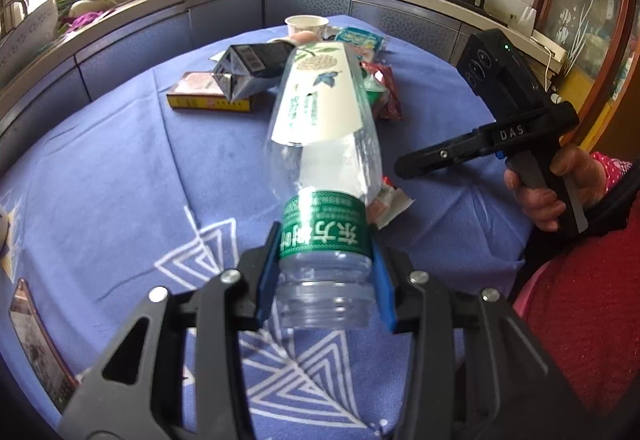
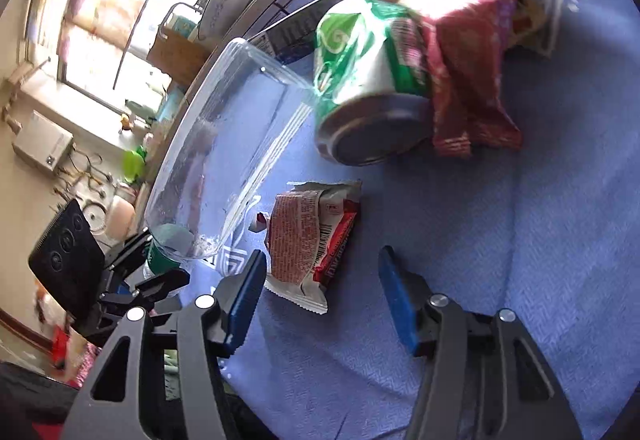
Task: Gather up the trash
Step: 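Carry the bottle to the beige bin and open the left tool while the right tool grips a red wrapper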
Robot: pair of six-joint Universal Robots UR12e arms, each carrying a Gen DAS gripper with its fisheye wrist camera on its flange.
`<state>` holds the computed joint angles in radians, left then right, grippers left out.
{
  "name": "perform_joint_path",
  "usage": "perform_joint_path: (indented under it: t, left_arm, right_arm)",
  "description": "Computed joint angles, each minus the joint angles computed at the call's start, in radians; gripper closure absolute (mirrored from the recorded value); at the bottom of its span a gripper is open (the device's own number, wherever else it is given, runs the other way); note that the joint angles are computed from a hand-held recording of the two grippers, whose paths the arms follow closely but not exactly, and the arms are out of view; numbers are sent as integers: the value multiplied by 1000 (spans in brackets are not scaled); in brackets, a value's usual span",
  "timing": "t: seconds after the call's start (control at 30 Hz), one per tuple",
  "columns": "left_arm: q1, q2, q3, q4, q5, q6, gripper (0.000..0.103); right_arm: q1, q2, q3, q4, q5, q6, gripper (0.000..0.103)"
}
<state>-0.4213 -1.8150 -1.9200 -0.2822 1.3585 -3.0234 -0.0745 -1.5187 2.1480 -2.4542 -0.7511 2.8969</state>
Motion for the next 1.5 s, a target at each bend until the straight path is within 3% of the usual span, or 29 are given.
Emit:
perform_joint_path:
  t: [0.1,0.3,0.37,0.47,0.53,0.7,0.83,0.93,1.07,1.17,1.27,1.37,1.5]
  left_arm:
    - [-7,-12,17,-48,29,13,64]
    - [-12,-52,69,-140,29,34,56]
    - [-8,-61,83,-155,10,21,55]
    - [-1,-75,105,-193,-8,-20,55]
    - [5,-84,117,-224,-15,-56,63]
    - [27,-53,67,-147,-49,-125,64]
    - [34,-5,8,-63,-47,-210,64]
    - [29,21,-28,6,-68,-276,64]
    - [-7,23,-11,45,-58,-259,64]
    - [-40,-21,66,29,-91,-223,64]
    - [-84,-97,190,-25,-131,-145,64]
    - [-133,-199,351,-110,-189,-75,64]
    - [-208,-361,632,-358,-247,6,64]
  right_arm:
    - [47,-1,-13,-32,-90,-36,48]
    - [93,3,-10,-105,-205,-37,77]
    - [92,5,-4,-113,-209,-28,89]
    - [86,4,5,-111,-192,-18,96]
    - [82,4,7,-107,-176,-12,98]
    - [59,-11,12,-84,-117,-31,99]
    - [1,-39,26,-14,-20,-94,99]
    - [-31,-58,33,0,46,-94,99]
    - [-83,-81,59,-98,97,-22,99]
    - [-123,-86,81,-250,91,99,99]
    - [-216,-110,127,-376,66,197,99]
    - [-309,-128,166,-515,-21,312,99]
    - [-423,-150,210,-632,-212,394,99]
